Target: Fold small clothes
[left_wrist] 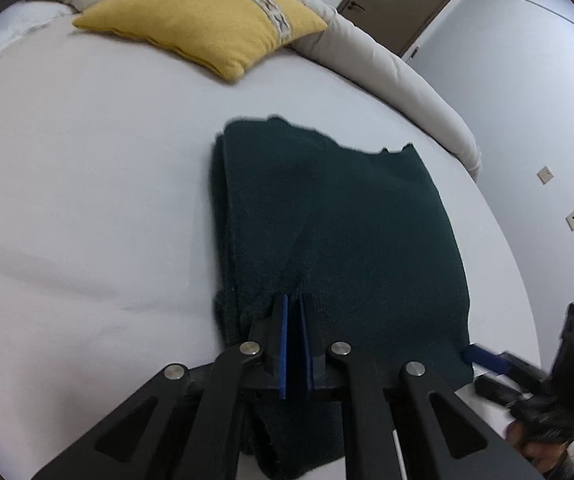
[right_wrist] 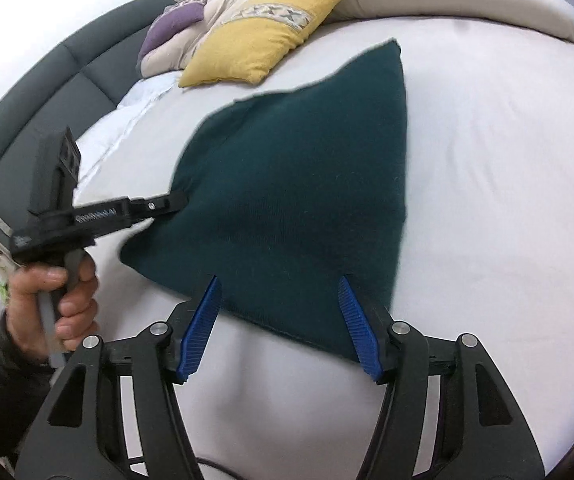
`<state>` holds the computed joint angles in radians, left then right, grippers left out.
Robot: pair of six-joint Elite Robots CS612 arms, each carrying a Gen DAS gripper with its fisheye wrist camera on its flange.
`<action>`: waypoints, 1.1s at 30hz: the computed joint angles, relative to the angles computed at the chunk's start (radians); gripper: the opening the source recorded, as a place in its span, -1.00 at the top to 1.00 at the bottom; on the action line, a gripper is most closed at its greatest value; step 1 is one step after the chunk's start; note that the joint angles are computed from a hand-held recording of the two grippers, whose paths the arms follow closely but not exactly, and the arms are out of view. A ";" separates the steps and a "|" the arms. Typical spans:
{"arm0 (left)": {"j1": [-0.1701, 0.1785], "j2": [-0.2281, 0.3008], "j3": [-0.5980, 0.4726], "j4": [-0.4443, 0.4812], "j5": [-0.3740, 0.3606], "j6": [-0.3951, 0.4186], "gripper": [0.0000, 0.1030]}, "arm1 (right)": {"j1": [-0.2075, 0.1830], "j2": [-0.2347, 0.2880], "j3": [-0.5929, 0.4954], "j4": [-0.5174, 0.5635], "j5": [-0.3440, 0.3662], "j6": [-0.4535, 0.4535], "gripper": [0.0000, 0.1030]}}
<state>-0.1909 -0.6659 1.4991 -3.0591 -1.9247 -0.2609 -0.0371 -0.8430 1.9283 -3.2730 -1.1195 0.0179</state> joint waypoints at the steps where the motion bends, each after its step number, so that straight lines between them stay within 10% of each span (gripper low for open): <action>1: -0.004 -0.012 0.009 -0.008 0.027 0.004 0.73 | -0.008 -0.005 -0.001 -0.008 0.014 0.003 -0.13; 6: -0.039 -0.042 0.002 -0.099 0.123 0.013 0.13 | -0.066 0.012 -0.065 -0.050 0.192 0.149 -0.17; 12: -0.056 0.079 -0.209 0.141 0.187 0.006 0.15 | -0.075 0.112 -0.238 0.080 0.297 0.302 -0.17; 17: -0.037 0.128 -0.240 0.088 0.128 0.001 0.31 | -0.076 0.201 -0.366 0.104 0.353 0.383 -0.16; 25: -0.006 0.157 -0.281 0.098 0.000 -0.039 0.32 | -0.068 0.310 -0.551 0.131 0.234 0.547 -0.15; 30: 0.012 0.183 -0.316 0.108 -0.093 -0.062 0.34 | -0.093 0.353 -0.567 0.047 0.242 0.636 0.53; 33: 0.008 0.178 -0.308 0.106 -0.079 -0.047 0.34 | -0.105 0.328 -0.518 0.010 0.173 0.691 0.45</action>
<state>-0.1825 -0.4884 1.1911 -2.9529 -2.0036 -0.3083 -0.1424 -0.5146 1.4100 -3.2635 -0.9469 0.7088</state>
